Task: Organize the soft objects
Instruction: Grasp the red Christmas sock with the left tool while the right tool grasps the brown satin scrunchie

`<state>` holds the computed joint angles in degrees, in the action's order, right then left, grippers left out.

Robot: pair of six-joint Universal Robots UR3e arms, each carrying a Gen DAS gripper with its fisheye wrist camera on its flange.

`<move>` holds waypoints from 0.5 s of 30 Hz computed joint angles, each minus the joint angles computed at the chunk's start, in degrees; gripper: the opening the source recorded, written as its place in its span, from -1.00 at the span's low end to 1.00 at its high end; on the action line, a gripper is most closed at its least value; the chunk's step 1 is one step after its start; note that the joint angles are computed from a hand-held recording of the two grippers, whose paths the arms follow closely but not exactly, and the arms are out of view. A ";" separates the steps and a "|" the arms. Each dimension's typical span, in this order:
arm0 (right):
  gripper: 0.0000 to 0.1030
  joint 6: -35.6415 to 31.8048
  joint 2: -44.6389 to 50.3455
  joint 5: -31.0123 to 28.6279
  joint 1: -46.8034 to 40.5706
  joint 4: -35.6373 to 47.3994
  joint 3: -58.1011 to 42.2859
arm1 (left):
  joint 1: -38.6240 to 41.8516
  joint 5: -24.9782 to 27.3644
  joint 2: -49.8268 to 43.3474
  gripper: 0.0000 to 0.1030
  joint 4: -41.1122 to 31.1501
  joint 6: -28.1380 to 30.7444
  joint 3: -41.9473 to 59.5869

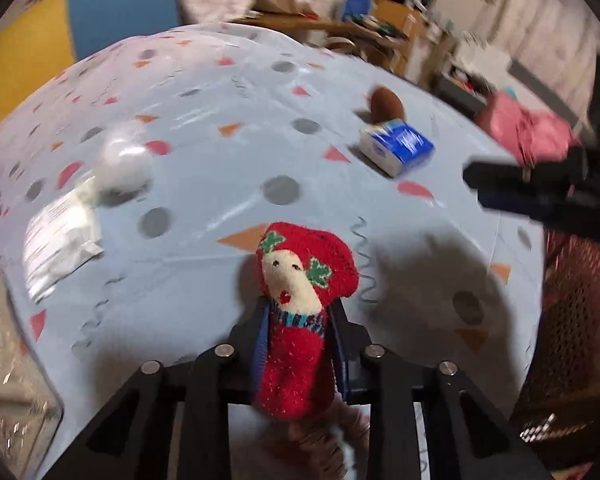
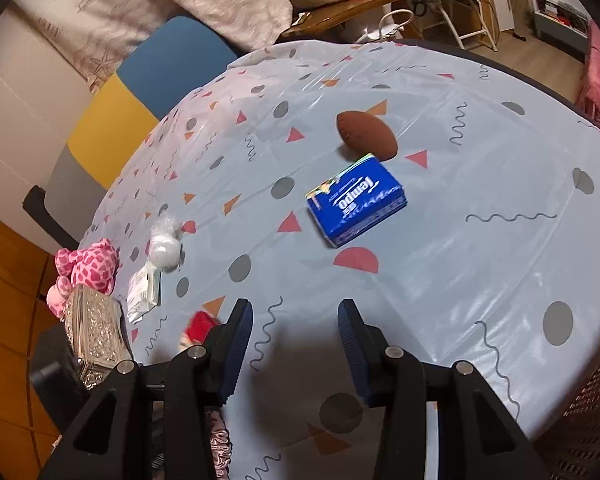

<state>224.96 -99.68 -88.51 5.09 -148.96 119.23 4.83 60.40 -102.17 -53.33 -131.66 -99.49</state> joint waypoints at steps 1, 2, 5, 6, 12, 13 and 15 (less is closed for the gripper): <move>-0.13 -0.36 0.31 0.56 -0.01 0.09 -0.20 | 2.09 -1.41 1.32 -0.48 -0.97 -0.38 -0.51; -0.13 -0.81 0.76 1.35 0.08 0.26 -0.51 | 3.33 -2.17 2.29 -0.48 -1.62 -0.33 -0.93; -0.13 -3.71 3.24 7.26 -0.20 0.41 -1.70 | 10.14 -5.66 9.06 -0.47 -5.64 2.01 -4.49; -0.13 -4.69 4.80 9.46 0.13 0.93 -2.77 | 11.94 -6.76 10.53 -0.47 -7.19 3.13 -5.15; -0.13 -8.42 15.50 11.68 8.63 3.22 -12.59 | 26.52 -12.72 23.79 -0.47 -19.37 12.89 -10.98; -0.13 -8.10 16.89 11.52 9.79 3.06 -13.51 | 27.85 -13.06 24.95 -0.47 -19.90 13.61 -11.76; -0.13 -6.52 21.19 10.06 13.38 3.56 -16.98 | 33.70 -14.51 28.23 -0.47 -27.32 18.97 -11.66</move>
